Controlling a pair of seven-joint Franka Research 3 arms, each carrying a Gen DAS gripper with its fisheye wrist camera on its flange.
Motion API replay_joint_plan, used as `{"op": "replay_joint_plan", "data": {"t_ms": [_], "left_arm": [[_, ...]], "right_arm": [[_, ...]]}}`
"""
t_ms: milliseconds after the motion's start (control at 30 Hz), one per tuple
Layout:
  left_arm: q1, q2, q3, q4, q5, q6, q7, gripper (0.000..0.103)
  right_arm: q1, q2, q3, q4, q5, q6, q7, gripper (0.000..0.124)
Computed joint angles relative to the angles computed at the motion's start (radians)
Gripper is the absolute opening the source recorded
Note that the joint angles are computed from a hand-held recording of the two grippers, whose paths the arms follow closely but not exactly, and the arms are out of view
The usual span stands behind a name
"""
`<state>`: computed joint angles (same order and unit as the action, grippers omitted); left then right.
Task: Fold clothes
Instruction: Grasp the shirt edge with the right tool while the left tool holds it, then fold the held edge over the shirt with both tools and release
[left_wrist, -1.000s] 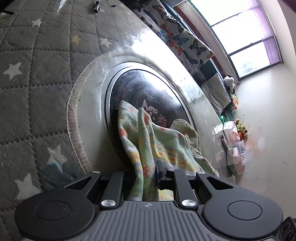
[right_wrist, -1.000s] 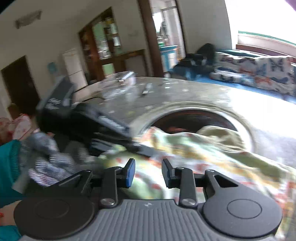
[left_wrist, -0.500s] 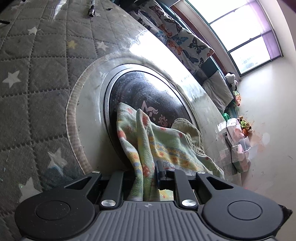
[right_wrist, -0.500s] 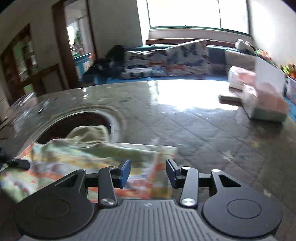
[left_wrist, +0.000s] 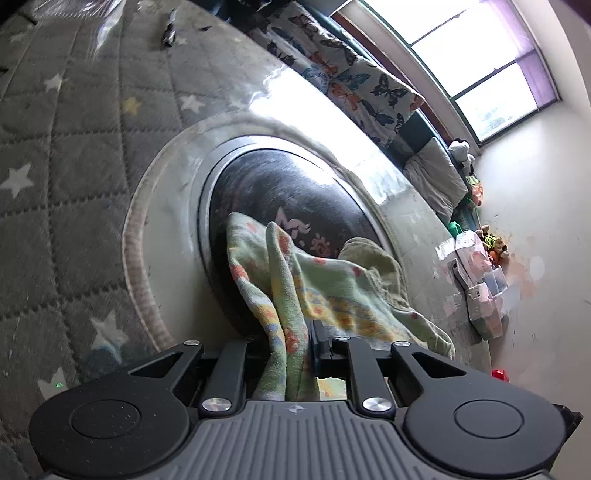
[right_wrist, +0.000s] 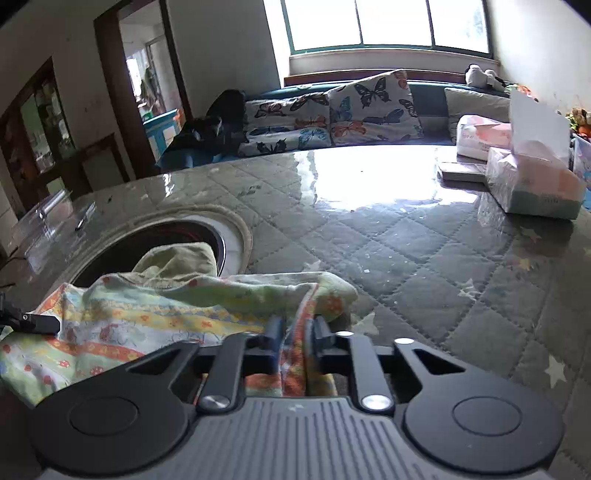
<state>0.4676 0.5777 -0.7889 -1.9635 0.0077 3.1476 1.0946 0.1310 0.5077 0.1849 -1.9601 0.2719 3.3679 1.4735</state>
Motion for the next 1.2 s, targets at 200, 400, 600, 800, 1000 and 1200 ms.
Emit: {"op": "replay_joint_plan", "data": {"t_ms": [200,400,600,800,1000,1200], "left_arm": [[0.002,-0.001,-0.024,0.027,0.037,0.009,0.039,0.011],[-0.052,0.037,-0.041,0.128,0.06,-0.03,0.111,0.01],[-0.181,0.102,-0.013,0.277,0.033,-0.096,0.199,0.01],[-0.348,0.192,0.054,0.476,0.009,-0.181,0.268,0.01],[-0.506,0.293,0.122,0.695,-0.013,-0.28,0.334,0.01],[-0.625,0.336,0.248,0.808,-0.037,-0.378,0.335,0.013]], "right_arm": [[-0.114,-0.038,0.11,-0.064,-0.052,0.072,0.064,0.007],[-0.06,-0.128,0.019,-0.151,-0.077,0.134,0.106,0.004],[0.062,-0.199,-0.146,-0.209,0.038,0.152,0.029,0.004],[0.117,-0.23,-0.245,-0.227,0.205,0.169,-0.101,0.004],[0.132,-0.226,-0.296,-0.204,0.353,0.165,-0.225,0.004],[0.158,-0.189,-0.351,-0.18,0.488,0.109,-0.309,0.004]]}}
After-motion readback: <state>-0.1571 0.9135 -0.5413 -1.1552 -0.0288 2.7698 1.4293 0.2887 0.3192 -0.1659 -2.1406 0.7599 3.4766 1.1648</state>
